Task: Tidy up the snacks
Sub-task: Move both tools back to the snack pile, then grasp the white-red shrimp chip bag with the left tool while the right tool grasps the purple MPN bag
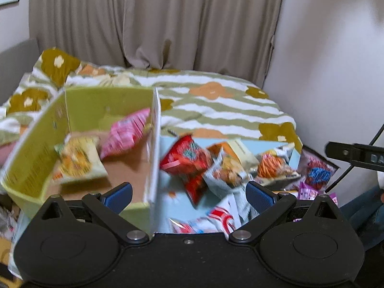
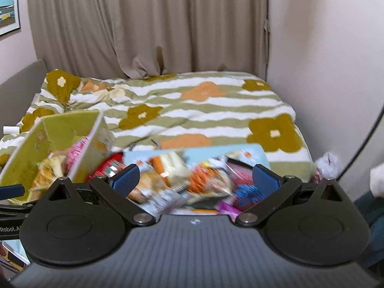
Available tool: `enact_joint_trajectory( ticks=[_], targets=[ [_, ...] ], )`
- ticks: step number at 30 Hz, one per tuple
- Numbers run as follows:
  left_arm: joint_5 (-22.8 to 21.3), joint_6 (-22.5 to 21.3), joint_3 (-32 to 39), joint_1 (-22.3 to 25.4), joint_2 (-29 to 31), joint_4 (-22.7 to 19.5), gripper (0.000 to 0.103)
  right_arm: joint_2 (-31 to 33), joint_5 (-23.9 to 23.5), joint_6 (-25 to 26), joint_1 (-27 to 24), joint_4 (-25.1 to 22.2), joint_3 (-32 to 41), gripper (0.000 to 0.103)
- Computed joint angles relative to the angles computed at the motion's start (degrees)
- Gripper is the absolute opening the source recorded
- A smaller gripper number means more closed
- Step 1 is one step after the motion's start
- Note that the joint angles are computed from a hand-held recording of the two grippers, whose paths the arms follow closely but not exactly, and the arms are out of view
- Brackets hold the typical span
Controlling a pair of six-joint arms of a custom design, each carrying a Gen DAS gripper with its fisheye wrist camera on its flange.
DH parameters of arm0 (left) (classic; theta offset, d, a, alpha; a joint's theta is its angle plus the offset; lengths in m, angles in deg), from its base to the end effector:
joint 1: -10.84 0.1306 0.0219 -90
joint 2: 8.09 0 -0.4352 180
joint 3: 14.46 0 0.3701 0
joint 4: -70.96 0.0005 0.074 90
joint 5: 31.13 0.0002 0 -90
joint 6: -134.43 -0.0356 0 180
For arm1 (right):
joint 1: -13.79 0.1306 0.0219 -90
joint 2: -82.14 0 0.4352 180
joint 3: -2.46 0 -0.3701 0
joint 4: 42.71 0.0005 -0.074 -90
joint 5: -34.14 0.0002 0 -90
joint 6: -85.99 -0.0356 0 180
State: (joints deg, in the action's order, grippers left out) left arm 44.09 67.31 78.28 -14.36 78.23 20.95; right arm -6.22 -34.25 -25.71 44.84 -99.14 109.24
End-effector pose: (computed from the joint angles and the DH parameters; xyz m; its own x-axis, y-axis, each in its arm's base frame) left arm 0.4019 -0.1796 0.5314 -0.6699 -0.1003 -0.7357 -0.0173 0.9927 -0.1196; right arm 0.4113 0.2318 0.5915 -0.6149 0.0310 -0.7880 -0.0163 0.9985 0.0520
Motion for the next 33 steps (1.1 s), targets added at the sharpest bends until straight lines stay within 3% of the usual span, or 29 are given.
enact_joint_trajectory(
  ticks=[8,23,33],
  targets=[
    [0.69,6.92,-3.80,-1.89,2.02,1.09,0.102,-4.80,-4.46,-0.64,-5.28,2.24,-10.09,0.103],
    [4.67,10.04,-5.43,-1.45,7.01,0.57,0.102,-4.89,-9.52,-4.51,-9.50,4.35,-18.01,0.103],
    [7.96,9.73,-6.90,-0.35,7.19,2.04,0.085,-5.05,-11.37,-6.03,-11.52,4.12,-19.68,0.103]
  ],
)
